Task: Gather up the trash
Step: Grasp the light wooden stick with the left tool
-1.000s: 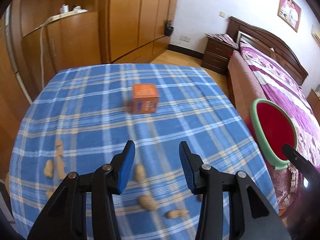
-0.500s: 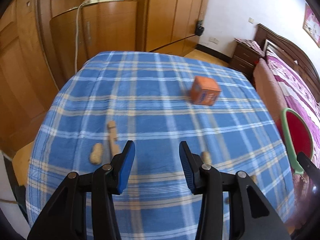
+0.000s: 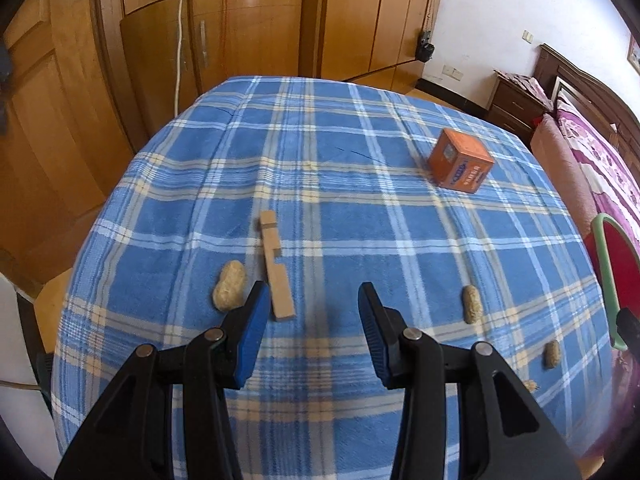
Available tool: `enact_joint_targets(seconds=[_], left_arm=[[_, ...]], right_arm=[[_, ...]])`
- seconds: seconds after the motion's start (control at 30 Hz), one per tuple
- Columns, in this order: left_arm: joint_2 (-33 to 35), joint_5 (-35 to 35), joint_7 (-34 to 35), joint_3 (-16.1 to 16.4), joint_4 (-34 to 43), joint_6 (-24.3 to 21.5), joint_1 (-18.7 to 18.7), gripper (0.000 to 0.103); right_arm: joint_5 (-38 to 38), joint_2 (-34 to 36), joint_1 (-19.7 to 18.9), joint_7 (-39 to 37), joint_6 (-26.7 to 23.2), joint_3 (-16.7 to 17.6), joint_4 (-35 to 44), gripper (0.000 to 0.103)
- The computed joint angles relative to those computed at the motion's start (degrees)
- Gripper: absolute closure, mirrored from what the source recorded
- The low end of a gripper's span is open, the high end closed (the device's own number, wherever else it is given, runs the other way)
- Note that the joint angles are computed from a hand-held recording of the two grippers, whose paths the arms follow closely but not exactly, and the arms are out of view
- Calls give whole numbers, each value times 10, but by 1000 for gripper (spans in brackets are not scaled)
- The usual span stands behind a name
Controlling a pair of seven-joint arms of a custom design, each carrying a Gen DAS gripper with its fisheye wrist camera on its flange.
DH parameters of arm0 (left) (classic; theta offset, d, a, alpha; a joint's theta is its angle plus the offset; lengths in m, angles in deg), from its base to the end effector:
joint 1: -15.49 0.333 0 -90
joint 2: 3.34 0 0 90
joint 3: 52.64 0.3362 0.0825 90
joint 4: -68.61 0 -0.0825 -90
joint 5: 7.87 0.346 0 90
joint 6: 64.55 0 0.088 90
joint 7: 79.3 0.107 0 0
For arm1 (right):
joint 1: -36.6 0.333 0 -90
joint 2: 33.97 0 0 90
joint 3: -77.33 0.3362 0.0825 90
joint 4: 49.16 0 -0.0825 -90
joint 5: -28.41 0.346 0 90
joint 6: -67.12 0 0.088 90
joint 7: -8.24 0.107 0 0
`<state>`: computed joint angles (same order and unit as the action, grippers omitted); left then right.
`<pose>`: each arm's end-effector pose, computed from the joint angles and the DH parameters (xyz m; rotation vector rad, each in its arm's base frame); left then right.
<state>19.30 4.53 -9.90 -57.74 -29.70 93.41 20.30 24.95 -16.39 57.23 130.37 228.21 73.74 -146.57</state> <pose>0.6787 -0.0029 0.4722 -2.0206 1.6533 -0.6345 0.6347 0.2039 0.5466 -1.4997 1.8410 -0.4210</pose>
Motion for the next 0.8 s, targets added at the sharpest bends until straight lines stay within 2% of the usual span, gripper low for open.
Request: enact_joint_targets(seconds=[0.13,0.2,0.23,0.3,0.4,0.63,0.8], left_arm=[[9,17,-23,15,7,-7,-8,57],[13,17,-22,12,9,-9,-4,59],[14,15,-19,9,8,-6,-1,62],[14,28,-34,20,3,5,-8,79],[16,14,-22,5,0,17,6,90],[17,-26,10,-20,-1,33,26,93],[27,-36,21,-21,21,38,24,93]], right_arm=[[7,1,-3,-6,-3,4,0,32],[10,2,-3,-7,-4,4,1,32],[11,2,-3,-7,-5,4,1,32],[12,3,-3,-9,-7,4,2,32],[16,5,-4,-13,-10,6,5,32],[22,14,-5,-28,-23,11,21,32],[31,28,-7,-51,-34,17,53,32]])
